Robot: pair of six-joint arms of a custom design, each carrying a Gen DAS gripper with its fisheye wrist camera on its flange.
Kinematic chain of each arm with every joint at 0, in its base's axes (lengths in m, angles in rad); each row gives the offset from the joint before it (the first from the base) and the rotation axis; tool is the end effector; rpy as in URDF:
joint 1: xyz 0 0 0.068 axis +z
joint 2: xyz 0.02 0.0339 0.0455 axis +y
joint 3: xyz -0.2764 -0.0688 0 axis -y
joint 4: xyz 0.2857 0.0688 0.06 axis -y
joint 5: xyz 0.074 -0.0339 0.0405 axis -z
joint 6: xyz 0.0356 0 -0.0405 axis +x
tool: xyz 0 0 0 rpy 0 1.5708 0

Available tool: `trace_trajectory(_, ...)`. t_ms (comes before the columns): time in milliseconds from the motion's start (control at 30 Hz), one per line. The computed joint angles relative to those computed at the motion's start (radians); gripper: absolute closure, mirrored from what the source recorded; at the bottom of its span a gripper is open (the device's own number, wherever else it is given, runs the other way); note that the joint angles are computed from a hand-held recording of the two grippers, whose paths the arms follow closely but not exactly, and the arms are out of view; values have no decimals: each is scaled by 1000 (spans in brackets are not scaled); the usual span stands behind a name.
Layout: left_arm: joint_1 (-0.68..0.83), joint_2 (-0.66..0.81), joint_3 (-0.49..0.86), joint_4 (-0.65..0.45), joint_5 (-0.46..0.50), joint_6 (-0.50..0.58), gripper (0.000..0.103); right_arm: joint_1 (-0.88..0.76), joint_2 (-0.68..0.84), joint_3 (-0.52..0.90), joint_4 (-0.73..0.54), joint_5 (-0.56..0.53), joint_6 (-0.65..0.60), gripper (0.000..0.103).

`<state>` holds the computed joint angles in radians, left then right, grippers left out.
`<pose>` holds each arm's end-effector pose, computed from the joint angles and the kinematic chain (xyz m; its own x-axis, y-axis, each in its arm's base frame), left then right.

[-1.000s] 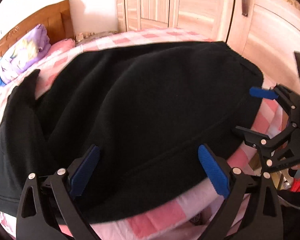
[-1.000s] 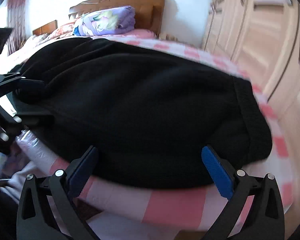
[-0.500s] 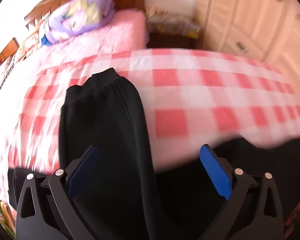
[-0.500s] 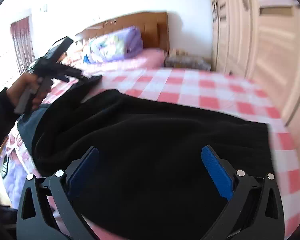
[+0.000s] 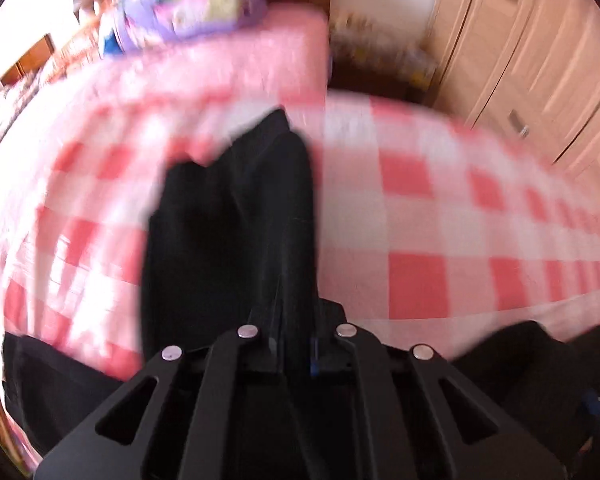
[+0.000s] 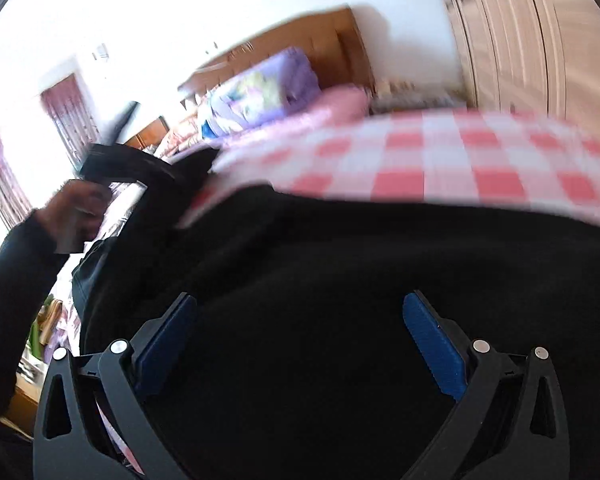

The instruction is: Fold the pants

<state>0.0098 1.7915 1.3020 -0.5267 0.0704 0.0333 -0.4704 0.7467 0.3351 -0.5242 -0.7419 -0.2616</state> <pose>0.4185 0.0016 0.2087 -0.8487 0.0249 -0.5283 0.0556 0.9976 -0.0422 0.1557 -0.0522 0.1612 -0.6872 0.1355 -0.7137 -0.2080 0.9046 0.3721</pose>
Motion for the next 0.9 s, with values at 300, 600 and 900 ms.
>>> trace_trajectory(300, 513, -659, -364, -57, 379, 197, 95, -23, 90, 8, 55, -33, 19, 4)
trace_trajectory(600, 913, -368, -496, -68, 439, 474, 92, 74, 54, 19, 42, 104, 45, 4)
trace_trajectory(900, 943, -548, -636, 30, 459, 527, 25, 740, 275, 229, 226, 502, -124, 4)
